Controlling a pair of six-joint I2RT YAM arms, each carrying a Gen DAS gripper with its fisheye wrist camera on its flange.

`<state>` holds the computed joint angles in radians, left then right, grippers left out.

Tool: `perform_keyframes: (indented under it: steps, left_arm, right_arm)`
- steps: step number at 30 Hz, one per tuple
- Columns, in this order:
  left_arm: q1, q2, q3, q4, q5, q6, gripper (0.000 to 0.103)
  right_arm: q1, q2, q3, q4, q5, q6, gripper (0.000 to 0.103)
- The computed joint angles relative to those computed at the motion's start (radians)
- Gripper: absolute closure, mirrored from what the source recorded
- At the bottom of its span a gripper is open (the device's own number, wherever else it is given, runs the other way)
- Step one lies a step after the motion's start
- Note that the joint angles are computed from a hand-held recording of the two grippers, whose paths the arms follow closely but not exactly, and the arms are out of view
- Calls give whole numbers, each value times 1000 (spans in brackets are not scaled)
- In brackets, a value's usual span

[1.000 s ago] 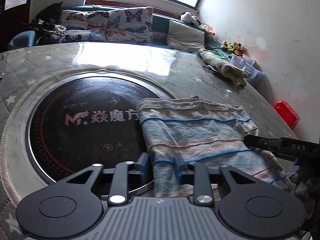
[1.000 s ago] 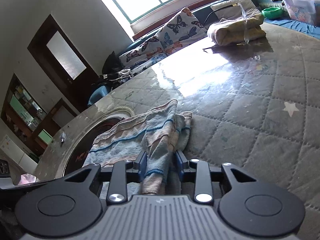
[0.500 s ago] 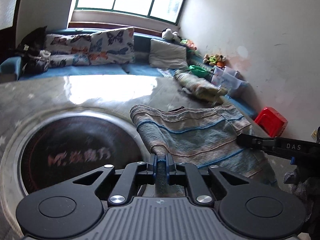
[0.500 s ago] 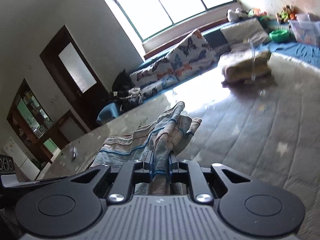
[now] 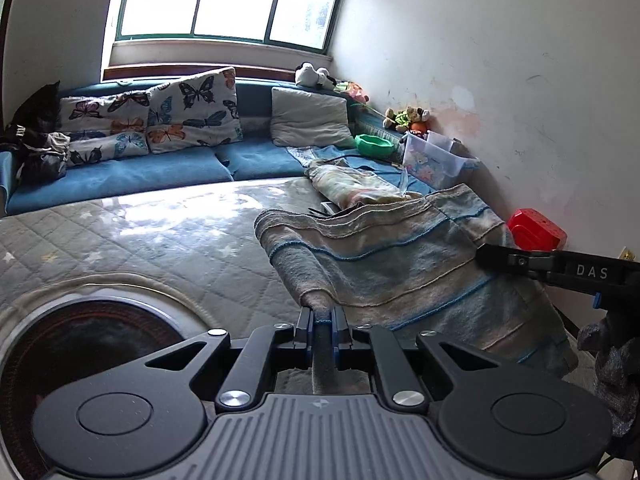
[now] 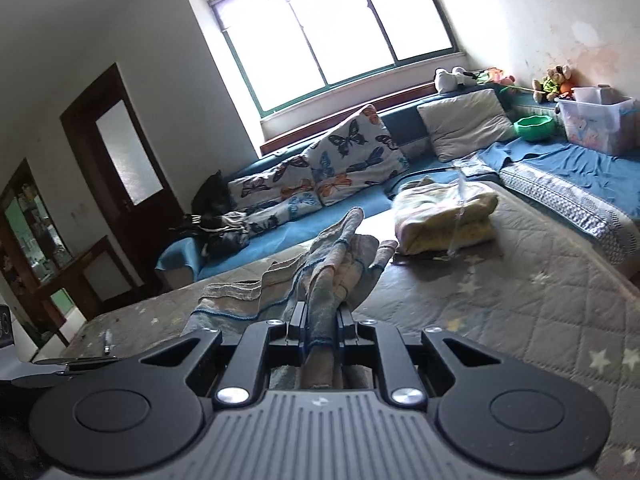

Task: Fold clothes

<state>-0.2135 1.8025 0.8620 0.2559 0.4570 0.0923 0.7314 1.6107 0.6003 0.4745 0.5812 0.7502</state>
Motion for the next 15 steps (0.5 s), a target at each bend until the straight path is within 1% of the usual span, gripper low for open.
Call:
perform_keyframes:
  steps: [6,15]
  left_arm:
    - [-46,84,60,-6,-39,-15,94]
    - [-79,199,130,-31,-72,-15,94]
  right_arm:
    - [-70,21,-11,-2,-49,-17,90]
    - [-129,116,-13,25,-111,4,90]
